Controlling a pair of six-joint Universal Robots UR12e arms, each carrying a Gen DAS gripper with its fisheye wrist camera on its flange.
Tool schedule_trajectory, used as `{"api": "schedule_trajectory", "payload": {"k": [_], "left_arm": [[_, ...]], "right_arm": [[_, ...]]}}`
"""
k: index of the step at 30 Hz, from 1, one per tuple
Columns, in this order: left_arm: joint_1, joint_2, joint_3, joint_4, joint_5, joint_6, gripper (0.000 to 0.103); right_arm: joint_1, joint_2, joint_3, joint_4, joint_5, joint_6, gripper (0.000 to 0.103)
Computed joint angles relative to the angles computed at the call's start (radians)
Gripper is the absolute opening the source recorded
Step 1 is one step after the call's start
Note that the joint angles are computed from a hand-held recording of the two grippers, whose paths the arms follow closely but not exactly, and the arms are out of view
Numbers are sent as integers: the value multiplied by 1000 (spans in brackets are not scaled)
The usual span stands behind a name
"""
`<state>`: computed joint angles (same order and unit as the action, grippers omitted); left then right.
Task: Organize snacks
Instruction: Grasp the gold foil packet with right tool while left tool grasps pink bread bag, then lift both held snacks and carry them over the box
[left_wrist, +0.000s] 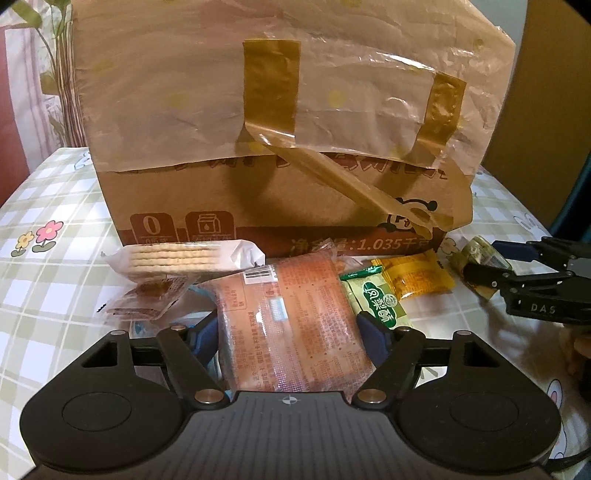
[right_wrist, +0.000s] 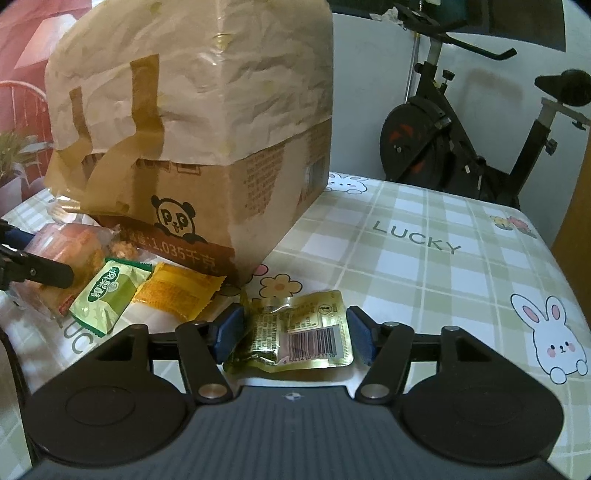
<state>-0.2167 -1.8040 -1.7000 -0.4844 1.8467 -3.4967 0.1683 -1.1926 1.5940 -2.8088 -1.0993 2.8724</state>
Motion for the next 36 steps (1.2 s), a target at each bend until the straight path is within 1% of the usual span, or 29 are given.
{"api": "schedule_trajectory", "payload": {"k": [6,8,17,18,20,22,23,27,32,34,36], "left_arm": [[1,7,-14,20,-11,7,77],[1,9,-18,27,-14,11,77],[5,26,-44,71,-23,-2,77],[6,29,-48,81,-21,0,77],[6,34,-56,98,-14,6,77],[5,40,-61,108,-7,7,77],[6,42,-63,109,-6,5,77],[6,49,-64,107,-9,1,77],[9,61,-66,102,-25,-2,77],[12,68,-70,99,-28,-8,77],[15,76,-75,96,-31,-20,77]], "right_arm": [[7,1,-8,31,-11,-35,73],[10,1,-11,42,-20,-45,74],[7,4,-16,53,-10,-33,74],[8,4,-15,48,-14,-32,70],[5,2,-5,14,-11,-23,67],[1,-2,11,-39,5,-13,58],[-1,-4,17,-60,8,-6,57],[-5,-10,33,-103,20,16,46],[-9,-18,45,-126,20,40,40],[-8,-24,46,-112,14,40,39],[-10,-32,52,-101,25,61,39]]}}
